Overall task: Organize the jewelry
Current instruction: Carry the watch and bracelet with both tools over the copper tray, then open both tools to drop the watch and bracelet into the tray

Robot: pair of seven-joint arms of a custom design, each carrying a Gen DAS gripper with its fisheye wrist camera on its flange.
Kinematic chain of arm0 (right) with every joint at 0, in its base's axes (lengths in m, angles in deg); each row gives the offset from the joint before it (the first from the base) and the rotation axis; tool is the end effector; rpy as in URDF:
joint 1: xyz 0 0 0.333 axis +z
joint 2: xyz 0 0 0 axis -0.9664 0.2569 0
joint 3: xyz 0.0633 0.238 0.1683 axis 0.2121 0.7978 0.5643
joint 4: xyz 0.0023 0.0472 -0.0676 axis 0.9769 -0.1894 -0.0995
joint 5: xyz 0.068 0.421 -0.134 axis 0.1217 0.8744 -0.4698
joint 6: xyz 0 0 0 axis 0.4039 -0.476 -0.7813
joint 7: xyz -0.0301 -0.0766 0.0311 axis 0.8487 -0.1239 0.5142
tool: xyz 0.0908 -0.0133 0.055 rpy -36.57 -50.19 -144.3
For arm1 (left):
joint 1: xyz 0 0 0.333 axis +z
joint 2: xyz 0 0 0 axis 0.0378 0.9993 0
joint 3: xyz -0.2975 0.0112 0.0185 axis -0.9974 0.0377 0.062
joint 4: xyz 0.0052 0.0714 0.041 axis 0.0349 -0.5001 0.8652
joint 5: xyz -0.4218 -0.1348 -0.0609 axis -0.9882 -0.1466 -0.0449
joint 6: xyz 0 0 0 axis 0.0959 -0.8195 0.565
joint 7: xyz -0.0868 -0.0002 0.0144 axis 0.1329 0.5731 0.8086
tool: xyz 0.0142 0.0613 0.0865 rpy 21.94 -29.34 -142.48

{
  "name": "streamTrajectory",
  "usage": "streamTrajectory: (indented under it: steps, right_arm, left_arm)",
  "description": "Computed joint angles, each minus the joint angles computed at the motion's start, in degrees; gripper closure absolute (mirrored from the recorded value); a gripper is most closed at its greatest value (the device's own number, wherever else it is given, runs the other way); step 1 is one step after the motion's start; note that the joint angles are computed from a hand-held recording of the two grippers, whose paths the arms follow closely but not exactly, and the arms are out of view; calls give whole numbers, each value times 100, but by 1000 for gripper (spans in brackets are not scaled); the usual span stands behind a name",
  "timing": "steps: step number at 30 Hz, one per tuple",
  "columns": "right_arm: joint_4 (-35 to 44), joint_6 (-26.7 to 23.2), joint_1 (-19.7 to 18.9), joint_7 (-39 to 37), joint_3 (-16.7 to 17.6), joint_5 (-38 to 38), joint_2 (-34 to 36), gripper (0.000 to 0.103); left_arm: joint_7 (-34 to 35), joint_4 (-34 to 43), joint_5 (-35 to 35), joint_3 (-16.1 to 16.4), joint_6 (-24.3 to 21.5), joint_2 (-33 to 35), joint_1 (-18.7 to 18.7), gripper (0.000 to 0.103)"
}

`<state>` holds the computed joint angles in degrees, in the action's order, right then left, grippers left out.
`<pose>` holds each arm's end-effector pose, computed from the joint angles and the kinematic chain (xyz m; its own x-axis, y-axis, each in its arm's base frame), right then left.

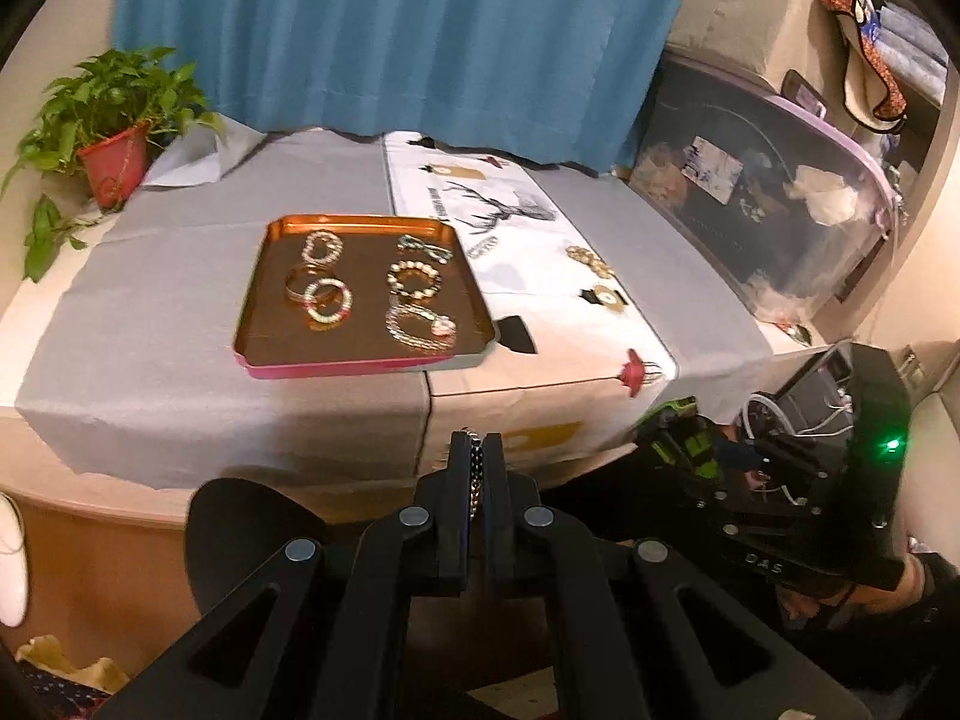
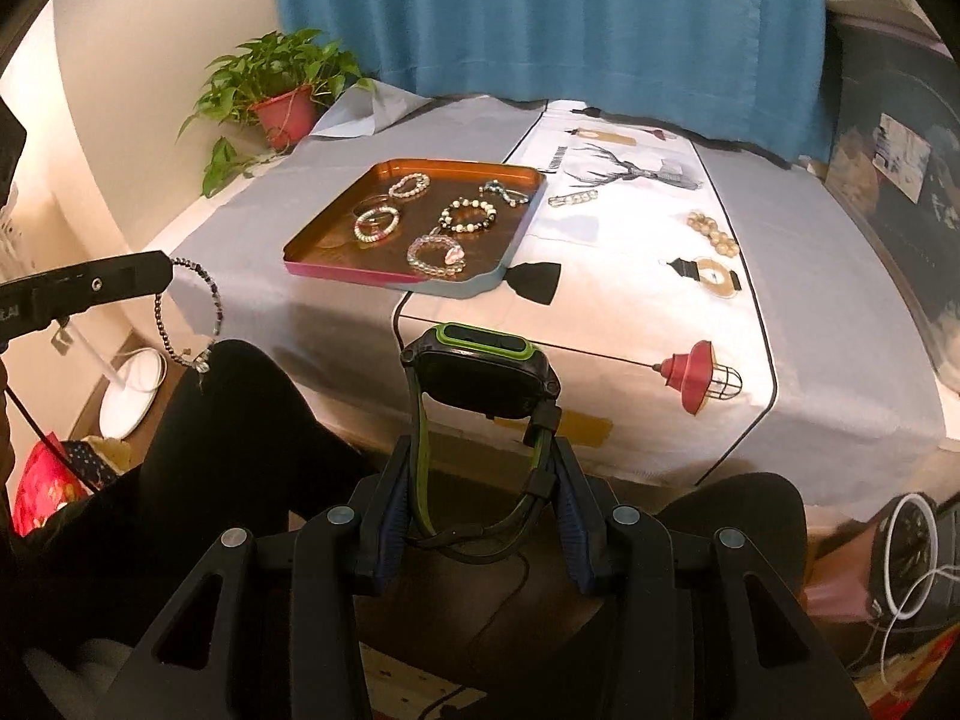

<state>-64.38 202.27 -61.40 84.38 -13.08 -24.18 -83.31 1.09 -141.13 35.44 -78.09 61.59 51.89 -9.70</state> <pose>0.5040 0.0776 0.5940 0.6679 -0.7292 -0.1489 -0.6260 -0.4421 -0.6424 0.4111 -0.2675 0.6399 0.1320 -0.9619 0.2393 -0.7009 -0.2613 -0.6637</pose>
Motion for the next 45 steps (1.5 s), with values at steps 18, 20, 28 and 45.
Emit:
streamTrajectory:
  steps: [18, 20, 28, 45]
  right_arm:
    - [805, 221, 174, 6, 270, -108, 820, 59]
    - [1006, 252, 206, 13, 318, -41, 1018, 59]
    - [2152, 304, 244, 97, 623, 143, 2139, 59]
    - [4423, 193, 139, 1105, 1273, -490, 4446, 49]
  left_arm:
    - [-28, 80, 218, 229, 383, 101, 514, 102]
    - [-2, 122, 230, 294, 477, 189, 597, 102]
    - [380, 511, 142, 549, 752, 895, 790, 102]
    - [740, 1776, 256, 847, 53, 2783, 999, 81]
